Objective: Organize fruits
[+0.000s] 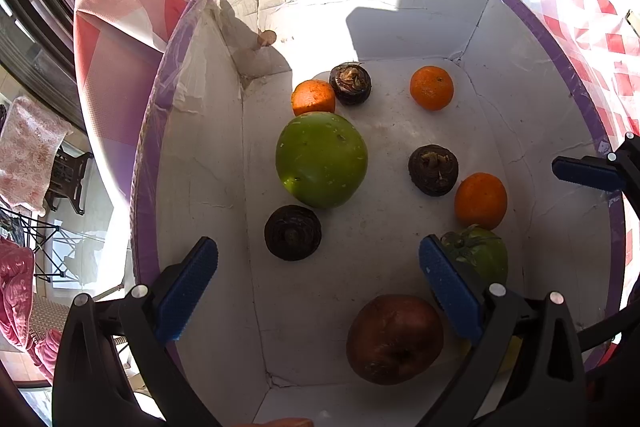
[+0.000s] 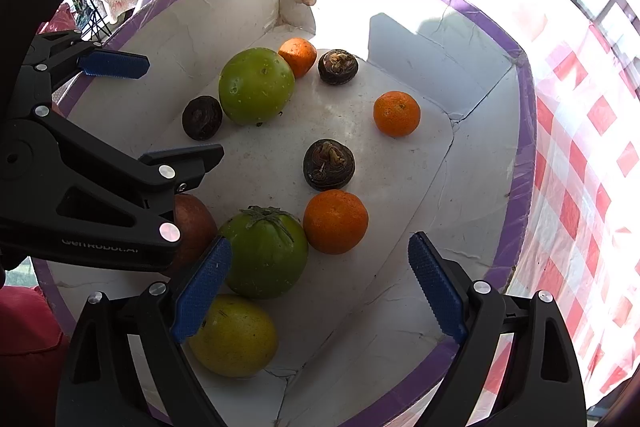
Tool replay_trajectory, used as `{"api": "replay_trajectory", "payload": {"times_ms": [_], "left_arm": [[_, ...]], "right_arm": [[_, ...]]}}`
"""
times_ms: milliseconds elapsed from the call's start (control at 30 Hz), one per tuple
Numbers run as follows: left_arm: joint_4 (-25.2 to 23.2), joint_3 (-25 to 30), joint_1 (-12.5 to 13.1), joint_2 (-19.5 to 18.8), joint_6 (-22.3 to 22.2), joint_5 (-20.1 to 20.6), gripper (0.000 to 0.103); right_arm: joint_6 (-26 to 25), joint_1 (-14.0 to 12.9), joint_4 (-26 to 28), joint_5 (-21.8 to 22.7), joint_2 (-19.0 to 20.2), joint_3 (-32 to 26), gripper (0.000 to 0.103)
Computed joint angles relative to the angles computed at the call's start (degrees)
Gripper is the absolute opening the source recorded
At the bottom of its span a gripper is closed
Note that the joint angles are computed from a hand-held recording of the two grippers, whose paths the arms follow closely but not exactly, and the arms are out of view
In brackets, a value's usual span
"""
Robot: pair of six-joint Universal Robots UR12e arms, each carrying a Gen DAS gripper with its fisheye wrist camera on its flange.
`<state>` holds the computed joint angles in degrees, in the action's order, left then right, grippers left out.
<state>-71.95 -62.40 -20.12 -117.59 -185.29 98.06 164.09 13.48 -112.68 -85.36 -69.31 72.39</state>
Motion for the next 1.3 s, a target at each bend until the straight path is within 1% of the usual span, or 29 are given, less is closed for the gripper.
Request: {"api": "replay_trajectory", "payload": {"times_ms": [300,900,1200,1233,1300], "left_arm": [[0.0,0.0,0.0,0.0,-0.1,0.0,0.101],[0.1,0.0,0.0,0.0,0.1,-0.4,0.101],[-1.4,1.2,0.0,-0.7,0.9,0.0,0.101],[-0.6,0.9,-0.1,-0.6,1.1,0.2,0.101],[1.8,0.0,-0.4,-0.1,0.8,2.6,0.101]], "right_arm": [[-0.7,0.0,-0.1,-0.3,0.0,0.1,0.086],[-0.4,0.2,-0.7,-0.9,0.3,-0.1,0.086],[1.1,0.0,-1.6,-0.5,0.4,0.0,0.087],[1.2,0.1,-1.7,-0.5,0.4,0.0,0.086],[1.6,0.1,-1.9,-0.4,0.4,0.0,0.086]]}}
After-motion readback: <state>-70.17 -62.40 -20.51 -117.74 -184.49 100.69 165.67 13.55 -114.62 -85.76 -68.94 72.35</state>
